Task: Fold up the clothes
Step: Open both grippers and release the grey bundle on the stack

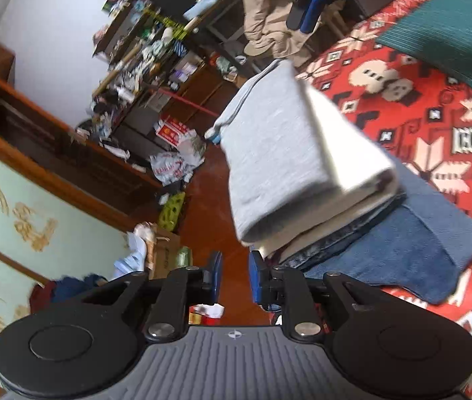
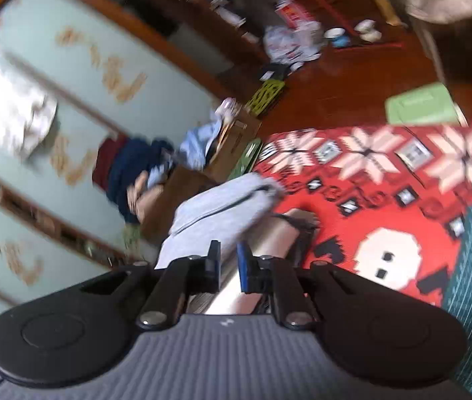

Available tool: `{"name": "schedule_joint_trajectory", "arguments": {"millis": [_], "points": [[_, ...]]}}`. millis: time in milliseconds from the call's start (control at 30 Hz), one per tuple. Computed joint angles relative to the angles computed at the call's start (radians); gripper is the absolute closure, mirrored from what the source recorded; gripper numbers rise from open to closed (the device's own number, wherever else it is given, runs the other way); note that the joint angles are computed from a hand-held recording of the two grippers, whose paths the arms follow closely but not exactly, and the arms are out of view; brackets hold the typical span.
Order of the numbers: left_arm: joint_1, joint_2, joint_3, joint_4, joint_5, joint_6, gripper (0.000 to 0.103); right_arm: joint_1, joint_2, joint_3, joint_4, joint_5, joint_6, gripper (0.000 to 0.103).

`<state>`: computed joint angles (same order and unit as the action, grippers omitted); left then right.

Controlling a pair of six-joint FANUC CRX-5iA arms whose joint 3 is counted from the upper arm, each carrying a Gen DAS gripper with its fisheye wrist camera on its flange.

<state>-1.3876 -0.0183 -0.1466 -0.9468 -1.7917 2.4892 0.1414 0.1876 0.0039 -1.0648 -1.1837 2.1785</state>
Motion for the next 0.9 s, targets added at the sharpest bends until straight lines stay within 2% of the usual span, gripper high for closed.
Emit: {"name": "schedule_joint_trajectory", "arguments": {"millis": [167,267,367,500,633,700,800,900], "points": [[0.048,-0.117,-0.095,0.023,0.144,0.108,0.084,0.136,-0.038,0.074,0.176,-0.004,-0.046,0.086],[0.060,-0.147,-0.126,0.012,0.180,0.151,0.084,0.245,-0.049,0.120,0.319,0.015,-0.063,0.079],[0.059,-0.203,-0.167,0.004,0.239,0.214,0.084,0.376,-0.046,0.163,0.494,0.044,-0.072,0.080],[0.040,-0.224,-0.194,-0.029,0.268,0.243,0.080,0.540,-0.009,0.231,0.707,0.036,-0.120,0.080],[0.054,-0.238,-0.208,-0.030,0.300,0.237,0.083,0.671,0.051,0.272,0.900,0.042,-0.192,0.081],[0.065,-0.244,-0.215,-0.024,0.317,0.224,0.089,0.705,0.080,0.283,0.965,0.045,-0.271,0.081],[0.076,-0.267,-0.230,-0.014,0.351,0.219,0.098,0.725,0.109,0.298,0.998,0.027,-0.298,0.081],[0.069,-0.276,-0.240,-0.025,0.362,0.216,0.100,0.742,0.122,0.292,1.029,0.031,-0.296,0.076]]}}
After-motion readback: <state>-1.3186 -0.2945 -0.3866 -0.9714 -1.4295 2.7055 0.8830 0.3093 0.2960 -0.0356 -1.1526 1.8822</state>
